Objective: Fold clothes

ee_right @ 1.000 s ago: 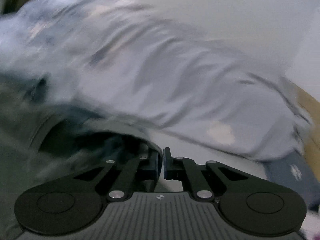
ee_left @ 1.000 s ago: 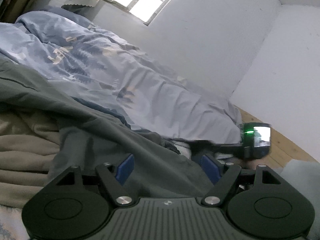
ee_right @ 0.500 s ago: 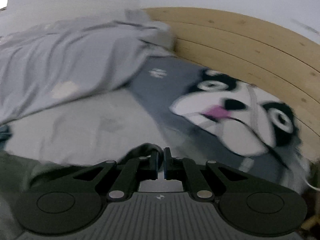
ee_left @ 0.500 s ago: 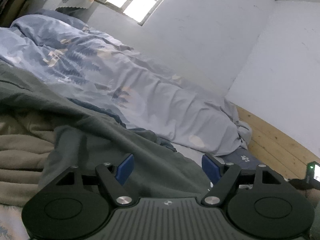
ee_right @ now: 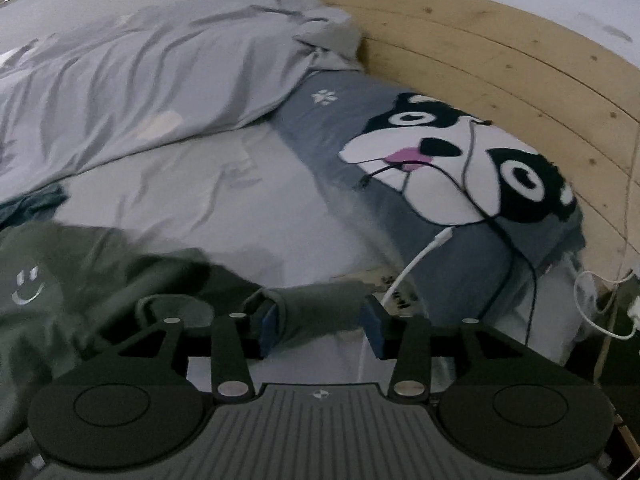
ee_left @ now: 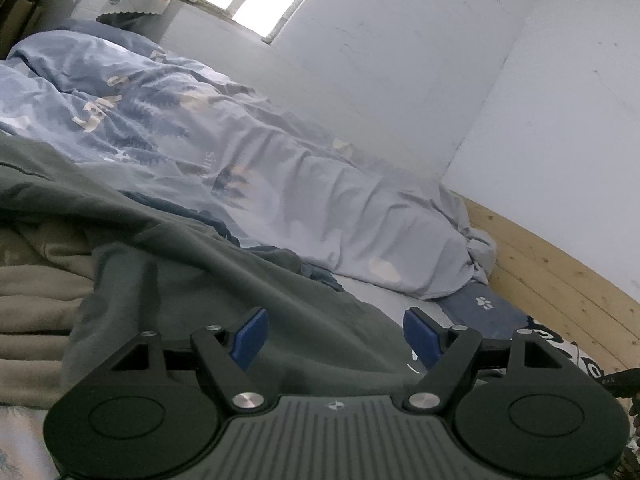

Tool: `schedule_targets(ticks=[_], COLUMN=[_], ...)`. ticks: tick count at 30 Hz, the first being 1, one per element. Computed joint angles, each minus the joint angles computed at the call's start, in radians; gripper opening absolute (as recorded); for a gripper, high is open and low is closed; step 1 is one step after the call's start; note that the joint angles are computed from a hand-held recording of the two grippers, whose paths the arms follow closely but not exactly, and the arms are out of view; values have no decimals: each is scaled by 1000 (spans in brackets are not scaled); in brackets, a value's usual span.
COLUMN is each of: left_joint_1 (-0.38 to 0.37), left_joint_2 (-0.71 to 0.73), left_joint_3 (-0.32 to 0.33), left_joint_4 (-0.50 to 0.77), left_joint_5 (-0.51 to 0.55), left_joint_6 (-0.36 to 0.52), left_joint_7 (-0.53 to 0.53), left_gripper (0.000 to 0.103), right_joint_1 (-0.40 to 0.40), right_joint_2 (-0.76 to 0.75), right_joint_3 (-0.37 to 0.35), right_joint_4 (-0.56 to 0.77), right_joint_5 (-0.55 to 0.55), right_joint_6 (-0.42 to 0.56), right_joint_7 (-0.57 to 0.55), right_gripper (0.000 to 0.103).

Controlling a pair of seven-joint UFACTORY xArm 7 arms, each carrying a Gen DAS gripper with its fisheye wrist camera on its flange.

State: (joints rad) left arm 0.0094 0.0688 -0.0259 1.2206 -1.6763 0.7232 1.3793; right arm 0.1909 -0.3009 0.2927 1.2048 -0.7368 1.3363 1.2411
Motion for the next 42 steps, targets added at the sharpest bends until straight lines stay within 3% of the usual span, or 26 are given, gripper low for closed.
schedule_targets(ticks=[4, 7, 11, 13, 16, 18, 21, 27, 39, 41, 42], left_joint_1=[0, 0, 1, 1, 6, 7, 9, 8, 10, 9, 9], left_joint_2=[-1, 1, -5, -6, -1, -2, 0, 16, 20, 21, 22], left_joint_3=[0, 0, 1, 1, 4, 4, 5, -1, -6, -7, -7], left_joint_4=[0, 0, -7, -7, -1, -2, -1, 11, 8, 9, 9], left_joint_5=[-1, 0, 5, 3, 3, 3, 5, 15, 31, 30, 30], left_joint_6=[-1, -3, 3, 9, 30, 33, 39, 32, 25, 20, 17], left_joint_7=[-1, -7, -10, -10, -33, -32, -37, -48, -53, -49, -49], left_gripper=[75, 75, 75, 75, 75, 75, 75, 75, 75, 75, 75], right_joint_1=[22, 38, 28, 18, 4, 1, 5, -3, -20, -11, -5], right_joint_2=[32, 36, 70, 104, 194, 277, 410, 596, 709, 711, 714], right_joint_3=[3, -3, -29, -61, -115, -144, -183, -261, -287, -292, -293], right_joint_4=[50, 64, 72, 70, 96, 146, 254, 368, 426, 421, 423], right_joint_5=[21, 25, -3, -3, 62, 123, 201, 372, 535, 538, 534], right_joint_6=[-35, -116, -283, -428, -644, -735, -775, -812, -803, -821, -823], right_joint_7=[-39, -53, -117, -145, -225, -322, -459, -549, -756, -764, -772], right_gripper=[47, 49, 52, 52, 52, 52, 52, 52, 52, 43, 29])
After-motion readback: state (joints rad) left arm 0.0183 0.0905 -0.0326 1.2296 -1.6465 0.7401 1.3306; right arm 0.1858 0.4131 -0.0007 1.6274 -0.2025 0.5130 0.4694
